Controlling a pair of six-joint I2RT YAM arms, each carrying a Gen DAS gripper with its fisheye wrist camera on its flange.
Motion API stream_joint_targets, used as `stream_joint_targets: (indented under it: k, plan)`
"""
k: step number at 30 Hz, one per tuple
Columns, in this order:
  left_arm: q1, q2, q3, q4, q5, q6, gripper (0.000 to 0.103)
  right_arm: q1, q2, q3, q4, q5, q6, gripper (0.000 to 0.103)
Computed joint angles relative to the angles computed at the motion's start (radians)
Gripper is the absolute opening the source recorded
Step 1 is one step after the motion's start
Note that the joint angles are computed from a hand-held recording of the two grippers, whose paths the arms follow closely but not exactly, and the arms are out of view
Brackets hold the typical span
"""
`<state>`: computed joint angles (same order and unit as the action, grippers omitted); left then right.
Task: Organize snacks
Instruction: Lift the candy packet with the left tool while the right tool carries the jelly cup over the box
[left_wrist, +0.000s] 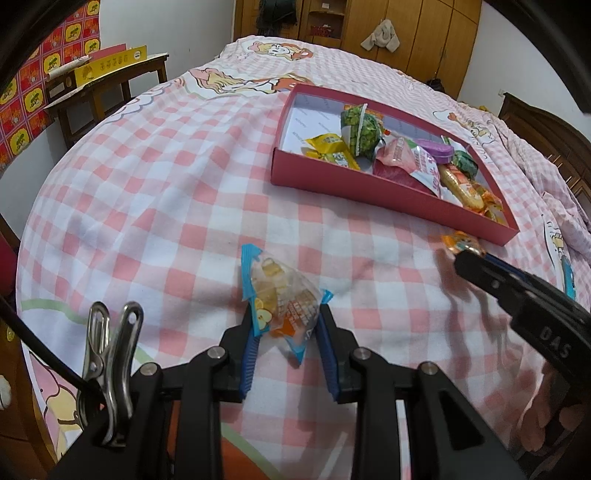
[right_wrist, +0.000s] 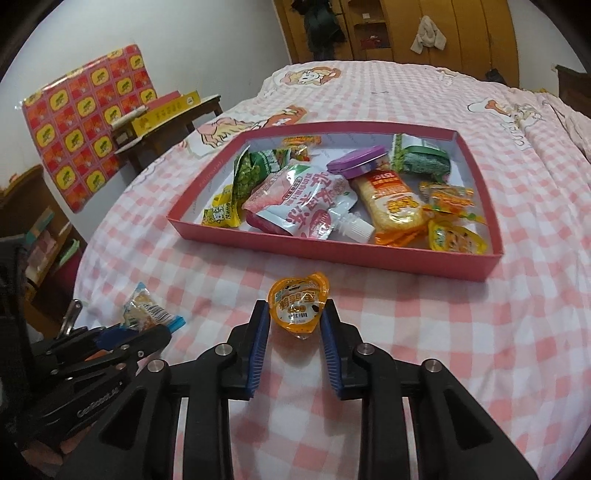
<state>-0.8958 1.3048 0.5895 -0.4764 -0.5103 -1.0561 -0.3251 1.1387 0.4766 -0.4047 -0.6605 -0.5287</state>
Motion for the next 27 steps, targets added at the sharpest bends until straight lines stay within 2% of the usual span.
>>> stream_joint_targets:
  k: [16,27]
  plan:
    - [-0.002,-0.029,-0.008,0.015,0.021,0.009,0.031,-0.210,0.002,0.026,-0.207,-0.118,-0.200,0.029]
    - [-0.057,-0.052,0.055,-0.015,0.012,0.033,0.031,-0.313,-0.018,0.051,-0.337,-0.169,-0.335,0.029]
